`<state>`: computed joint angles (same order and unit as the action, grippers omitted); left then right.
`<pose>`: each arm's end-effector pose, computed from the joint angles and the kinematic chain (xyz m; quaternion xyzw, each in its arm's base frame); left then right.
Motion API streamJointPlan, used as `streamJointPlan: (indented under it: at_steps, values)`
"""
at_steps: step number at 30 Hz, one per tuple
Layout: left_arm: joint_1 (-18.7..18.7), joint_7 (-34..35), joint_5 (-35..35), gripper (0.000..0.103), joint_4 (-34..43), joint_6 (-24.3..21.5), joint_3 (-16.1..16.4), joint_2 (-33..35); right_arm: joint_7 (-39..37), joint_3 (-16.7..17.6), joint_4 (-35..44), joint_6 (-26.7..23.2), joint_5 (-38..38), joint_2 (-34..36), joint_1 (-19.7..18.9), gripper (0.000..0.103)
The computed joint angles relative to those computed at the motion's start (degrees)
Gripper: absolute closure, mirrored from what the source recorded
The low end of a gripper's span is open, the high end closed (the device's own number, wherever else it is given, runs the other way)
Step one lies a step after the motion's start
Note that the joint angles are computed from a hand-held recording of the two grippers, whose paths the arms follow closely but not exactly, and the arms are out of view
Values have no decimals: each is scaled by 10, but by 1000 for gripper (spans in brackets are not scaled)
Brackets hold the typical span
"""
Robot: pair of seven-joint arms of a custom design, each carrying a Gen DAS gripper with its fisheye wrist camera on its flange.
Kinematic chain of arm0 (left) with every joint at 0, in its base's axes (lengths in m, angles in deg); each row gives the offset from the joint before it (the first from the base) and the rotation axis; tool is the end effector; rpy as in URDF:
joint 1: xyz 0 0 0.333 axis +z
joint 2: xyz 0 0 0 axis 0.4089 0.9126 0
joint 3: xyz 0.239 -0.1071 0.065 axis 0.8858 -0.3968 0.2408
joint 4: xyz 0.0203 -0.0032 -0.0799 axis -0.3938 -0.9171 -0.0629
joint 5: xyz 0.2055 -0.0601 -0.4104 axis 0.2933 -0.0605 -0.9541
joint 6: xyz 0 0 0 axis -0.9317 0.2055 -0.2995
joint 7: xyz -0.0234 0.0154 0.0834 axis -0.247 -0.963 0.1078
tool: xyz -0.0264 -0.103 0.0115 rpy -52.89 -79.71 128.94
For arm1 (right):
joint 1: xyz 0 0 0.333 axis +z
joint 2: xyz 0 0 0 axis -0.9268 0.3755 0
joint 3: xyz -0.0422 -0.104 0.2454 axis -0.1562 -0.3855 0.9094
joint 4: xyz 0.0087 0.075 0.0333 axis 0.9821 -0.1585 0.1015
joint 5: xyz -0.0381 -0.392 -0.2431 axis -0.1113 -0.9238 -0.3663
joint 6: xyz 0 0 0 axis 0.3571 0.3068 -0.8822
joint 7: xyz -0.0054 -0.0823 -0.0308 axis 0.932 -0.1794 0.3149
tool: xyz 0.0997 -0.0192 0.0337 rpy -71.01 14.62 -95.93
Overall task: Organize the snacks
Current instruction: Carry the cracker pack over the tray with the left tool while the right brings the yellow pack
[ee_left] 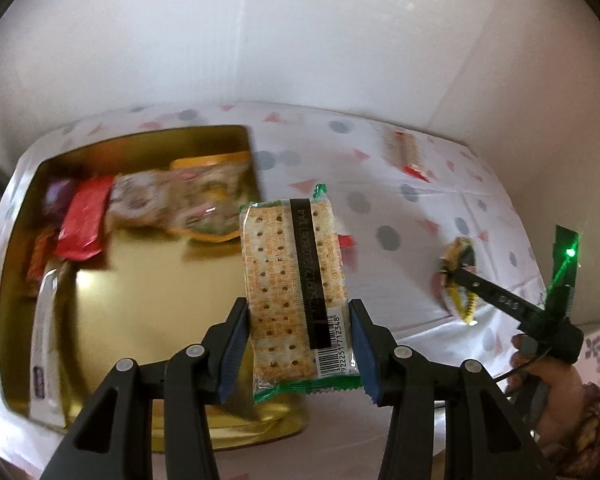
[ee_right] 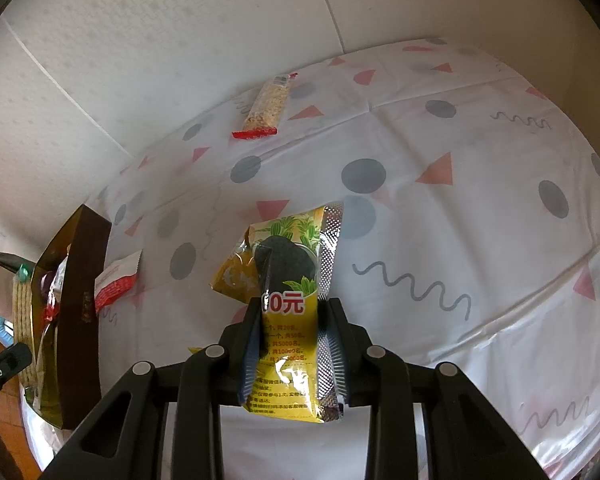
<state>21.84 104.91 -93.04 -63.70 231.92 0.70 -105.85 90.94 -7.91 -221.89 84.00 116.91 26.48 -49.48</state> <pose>0.4981 0.0205 0.3909 -0.7231 0.6402 -0.2368 0.1059 0.5534 0.2057 0.2804 -0.6276 0.7099 -0.0393 0.3171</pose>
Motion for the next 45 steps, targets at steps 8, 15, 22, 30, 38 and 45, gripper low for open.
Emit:
streamJointPlan:
  at_steps: [8, 15, 22, 30, 38, 45]
  values:
    - [51, -26, 23, 54, -31, -13, 15, -21, 18, -3, 13, -26, -14, 4, -2, 80]
    - [85, -25, 34, 54, -33, -34, 27, -12, 48, -4, 13, -39, -31, 0, -3, 80]
    - [119, -26, 60, 54, -30, -40, 23, 9, 55, -1, 4, -35, -20, -9, 3, 81]
    - [142, -25, 91, 53, -39, -54, 15, 7, 0, 1, 5, -24, 49, -33, 20, 81]
    - [140, -28, 68, 42, -66, -43, 27, -34, -96, 12, 51, -27, 96, -32, 52, 81]
    - [154, -52, 114, 52, -76, -38, 11, -46, -171, 29, 110, -74, 119, -5, 69, 81]
